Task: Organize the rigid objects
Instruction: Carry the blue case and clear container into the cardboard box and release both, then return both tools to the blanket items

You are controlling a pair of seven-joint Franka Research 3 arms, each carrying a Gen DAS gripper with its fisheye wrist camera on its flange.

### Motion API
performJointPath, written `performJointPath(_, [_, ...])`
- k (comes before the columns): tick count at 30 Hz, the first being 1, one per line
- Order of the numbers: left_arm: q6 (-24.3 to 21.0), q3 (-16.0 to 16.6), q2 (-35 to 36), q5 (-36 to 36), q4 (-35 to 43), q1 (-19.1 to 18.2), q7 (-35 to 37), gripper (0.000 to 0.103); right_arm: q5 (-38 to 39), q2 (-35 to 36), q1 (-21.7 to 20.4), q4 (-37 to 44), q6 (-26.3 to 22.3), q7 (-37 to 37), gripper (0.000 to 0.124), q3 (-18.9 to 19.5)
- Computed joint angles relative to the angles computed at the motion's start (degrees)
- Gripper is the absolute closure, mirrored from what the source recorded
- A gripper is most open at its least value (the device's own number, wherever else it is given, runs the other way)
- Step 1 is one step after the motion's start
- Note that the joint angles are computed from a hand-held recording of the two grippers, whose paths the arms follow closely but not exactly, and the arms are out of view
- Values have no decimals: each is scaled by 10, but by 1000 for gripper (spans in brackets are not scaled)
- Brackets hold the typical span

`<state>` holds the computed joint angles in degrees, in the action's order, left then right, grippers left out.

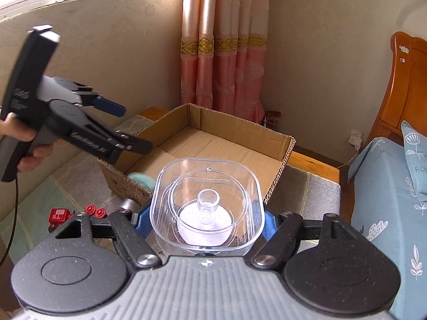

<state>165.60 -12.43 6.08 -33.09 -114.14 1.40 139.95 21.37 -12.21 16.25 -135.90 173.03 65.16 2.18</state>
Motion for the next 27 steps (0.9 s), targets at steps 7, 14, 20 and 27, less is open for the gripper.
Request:
performJointPath(7, [50, 10, -62, -94, -81, -24, 82, 2, -20, 50, -14, 58, -13, 13, 44, 6])
performJointPath(14, [94, 65, -130, -211, -164, -96, 155, 2, -62, 115, -28, 136, -42, 47, 44, 7])
performJointPath(20, [127, 114, -165, -264, -208, -149, 150, 2, -131, 176, -25, 211, -73, 102, 44, -3])
performJointPath(27, [184, 136, -179, -243, -249, -168, 87, 2, -184, 221, -8, 247, -40, 157, 21, -24])
